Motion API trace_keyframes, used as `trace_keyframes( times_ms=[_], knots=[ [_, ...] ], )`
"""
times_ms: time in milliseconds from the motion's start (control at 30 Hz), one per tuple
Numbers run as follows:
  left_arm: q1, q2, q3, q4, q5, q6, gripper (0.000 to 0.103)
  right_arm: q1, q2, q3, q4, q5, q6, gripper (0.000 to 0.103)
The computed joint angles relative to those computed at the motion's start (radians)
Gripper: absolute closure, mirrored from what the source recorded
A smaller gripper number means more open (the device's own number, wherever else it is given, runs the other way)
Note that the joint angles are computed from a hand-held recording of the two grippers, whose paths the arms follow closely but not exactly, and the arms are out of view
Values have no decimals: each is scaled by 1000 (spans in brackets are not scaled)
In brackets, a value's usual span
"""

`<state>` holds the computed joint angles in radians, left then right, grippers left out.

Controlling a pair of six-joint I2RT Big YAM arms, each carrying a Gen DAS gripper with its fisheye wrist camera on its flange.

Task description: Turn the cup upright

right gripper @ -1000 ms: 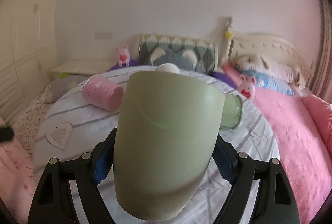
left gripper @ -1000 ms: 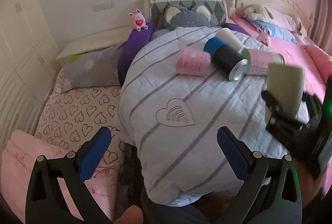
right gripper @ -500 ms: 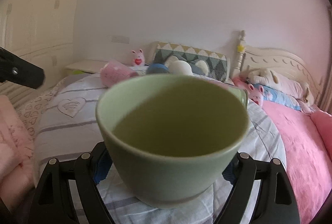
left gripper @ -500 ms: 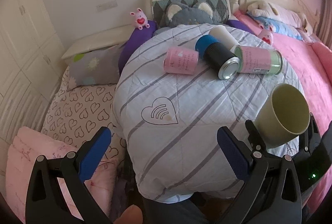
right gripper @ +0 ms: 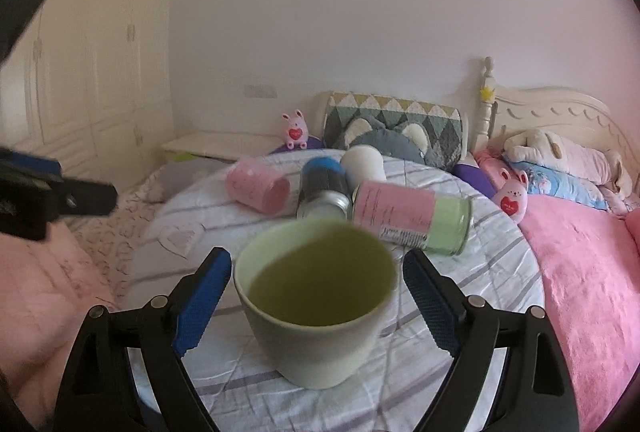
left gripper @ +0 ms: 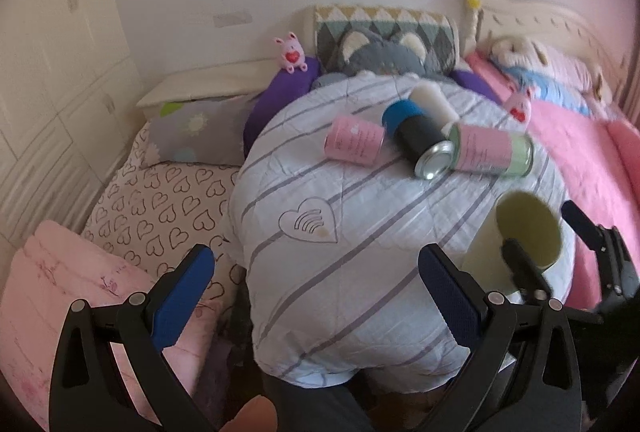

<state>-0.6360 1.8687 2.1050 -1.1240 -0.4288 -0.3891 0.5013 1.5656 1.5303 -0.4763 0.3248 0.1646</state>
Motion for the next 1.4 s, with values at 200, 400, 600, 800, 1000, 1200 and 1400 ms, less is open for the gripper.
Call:
trace_keyframes(
  times_ms=[200, 400, 600, 800, 1000, 1200, 1400],
  knots=[
    [-40, -68, -73, 101, -60, -50, 0, -47, -69, 79, -165, -115, 42, 14],
    [-83, -60, -47, 57, -107, -77, 0, -100, -61, 204, -423, -203, 89, 14],
    [-110, -24, 11, -28, -126, -96, 0, -108, -63, 212, -499, -200, 94, 14],
    [-125, -27, 17, -44, -139, -87, 0, -107, -63, 228, -516, -210, 89, 14],
    [-130, -19, 34, -57, -129, -89, 0, -103, -64, 240, -516, -207, 87, 14],
    [-133, -16, 45, -66, -116, -93, 0, -103, -70, 243, -513, -213, 80, 14],
    [-144, -19, 50, -67, -126, -89, 0, -104, -77, 236, -504, -216, 85, 14]
  ],
)
